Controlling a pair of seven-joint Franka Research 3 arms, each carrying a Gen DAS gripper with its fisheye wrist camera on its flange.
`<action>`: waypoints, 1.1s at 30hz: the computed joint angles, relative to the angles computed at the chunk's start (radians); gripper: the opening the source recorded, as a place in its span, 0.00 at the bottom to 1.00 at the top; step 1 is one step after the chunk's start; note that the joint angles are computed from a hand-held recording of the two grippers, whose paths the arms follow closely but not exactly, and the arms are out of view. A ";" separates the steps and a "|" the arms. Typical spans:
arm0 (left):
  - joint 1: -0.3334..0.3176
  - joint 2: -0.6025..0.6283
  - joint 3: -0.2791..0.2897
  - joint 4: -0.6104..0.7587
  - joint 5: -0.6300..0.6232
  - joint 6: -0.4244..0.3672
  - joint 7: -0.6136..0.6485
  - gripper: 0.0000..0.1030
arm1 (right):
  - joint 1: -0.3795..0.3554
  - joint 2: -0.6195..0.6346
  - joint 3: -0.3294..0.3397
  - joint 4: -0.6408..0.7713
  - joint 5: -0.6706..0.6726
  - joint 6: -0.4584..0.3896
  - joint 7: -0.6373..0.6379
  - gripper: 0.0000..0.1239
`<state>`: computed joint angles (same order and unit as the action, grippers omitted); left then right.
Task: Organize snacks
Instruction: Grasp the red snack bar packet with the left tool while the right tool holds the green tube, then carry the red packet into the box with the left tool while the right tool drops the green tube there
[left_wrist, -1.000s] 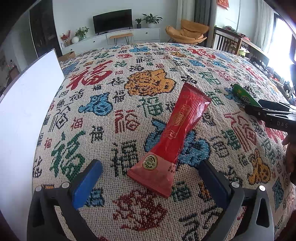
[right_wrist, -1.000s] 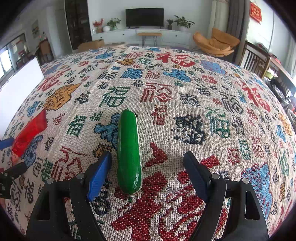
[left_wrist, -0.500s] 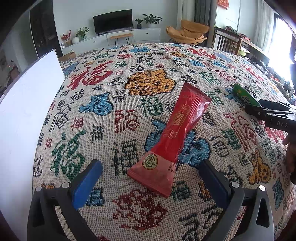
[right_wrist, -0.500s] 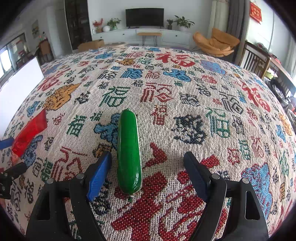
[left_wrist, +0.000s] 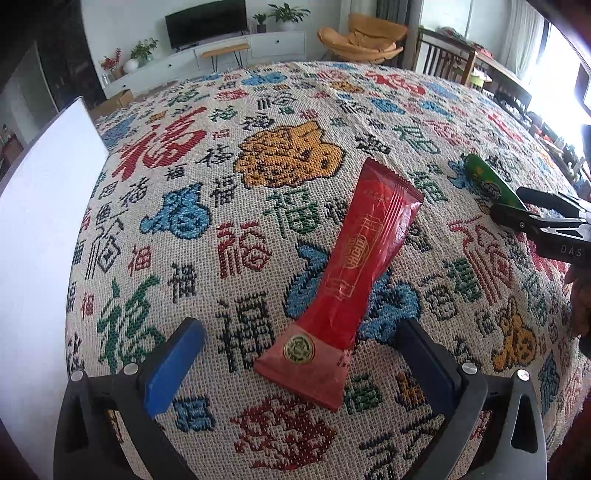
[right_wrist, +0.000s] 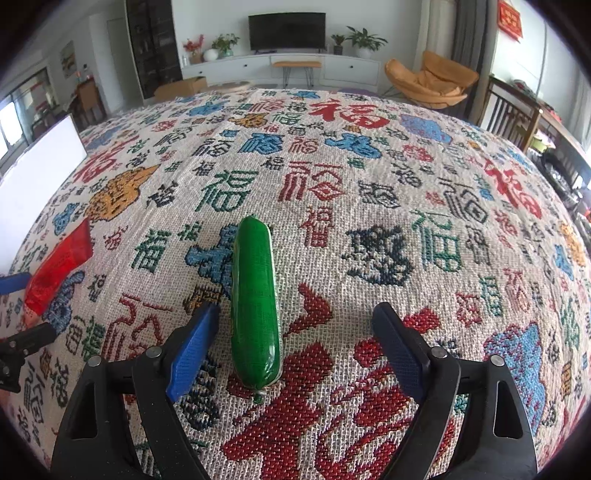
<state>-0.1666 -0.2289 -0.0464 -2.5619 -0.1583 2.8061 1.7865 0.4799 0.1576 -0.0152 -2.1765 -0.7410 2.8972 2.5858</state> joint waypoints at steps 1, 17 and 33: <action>0.004 0.012 -0.001 0.029 0.010 -0.045 0.000 1.00 | -0.035 0.001 0.046 0.009 0.138 -0.034 -0.161 0.74; -0.108 -0.240 0.220 -0.071 -0.703 -0.139 0.392 0.22 | -0.031 -0.024 0.104 0.142 0.585 -0.282 -0.531 0.20; 0.306 -0.678 0.301 -0.099 -0.263 -0.253 0.127 0.22 | 0.193 0.243 0.278 0.758 0.974 -0.218 -0.907 0.20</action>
<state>0.1392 -0.9073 0.2548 -2.6604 -0.4211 2.5529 1.9135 0.6730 0.4007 0.2626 -1.4187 0.2332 2.6793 1.6792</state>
